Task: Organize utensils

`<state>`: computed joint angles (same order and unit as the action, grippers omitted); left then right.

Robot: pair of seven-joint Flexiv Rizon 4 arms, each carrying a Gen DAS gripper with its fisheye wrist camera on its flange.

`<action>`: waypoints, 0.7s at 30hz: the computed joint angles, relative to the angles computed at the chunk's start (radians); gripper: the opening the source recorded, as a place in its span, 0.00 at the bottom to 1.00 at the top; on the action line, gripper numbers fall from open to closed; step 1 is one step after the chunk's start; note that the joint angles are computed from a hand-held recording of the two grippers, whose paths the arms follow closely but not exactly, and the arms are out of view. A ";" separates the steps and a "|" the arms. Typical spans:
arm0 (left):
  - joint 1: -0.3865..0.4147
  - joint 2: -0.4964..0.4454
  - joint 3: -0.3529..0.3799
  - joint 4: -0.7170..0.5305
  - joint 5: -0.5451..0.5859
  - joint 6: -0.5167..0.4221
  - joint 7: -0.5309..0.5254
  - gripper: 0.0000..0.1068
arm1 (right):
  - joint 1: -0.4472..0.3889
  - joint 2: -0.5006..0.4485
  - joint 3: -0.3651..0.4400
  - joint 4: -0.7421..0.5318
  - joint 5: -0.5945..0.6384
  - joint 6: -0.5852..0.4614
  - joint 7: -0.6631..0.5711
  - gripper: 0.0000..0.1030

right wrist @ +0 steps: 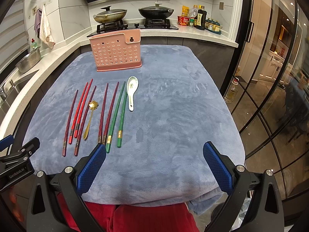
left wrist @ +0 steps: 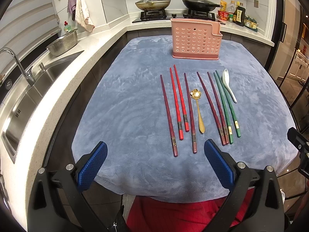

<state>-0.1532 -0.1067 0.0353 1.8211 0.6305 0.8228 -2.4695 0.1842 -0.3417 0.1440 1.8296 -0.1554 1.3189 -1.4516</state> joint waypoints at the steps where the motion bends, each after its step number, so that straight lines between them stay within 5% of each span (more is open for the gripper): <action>1: 0.000 0.000 0.000 -0.001 0.000 -0.002 -0.002 0.89 | 0.000 0.000 0.000 0.000 0.000 0.000 0.000 0.93; 21: 0.001 -0.001 0.000 -0.002 -0.001 0.000 0.001 0.89 | 0.004 0.002 -0.003 0.004 -0.005 0.004 0.007 0.93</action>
<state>-0.1523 -0.1076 0.0351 1.8194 0.6295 0.8226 -2.4687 0.1885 -0.3397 0.1410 1.8336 -0.1607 1.3228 -1.4447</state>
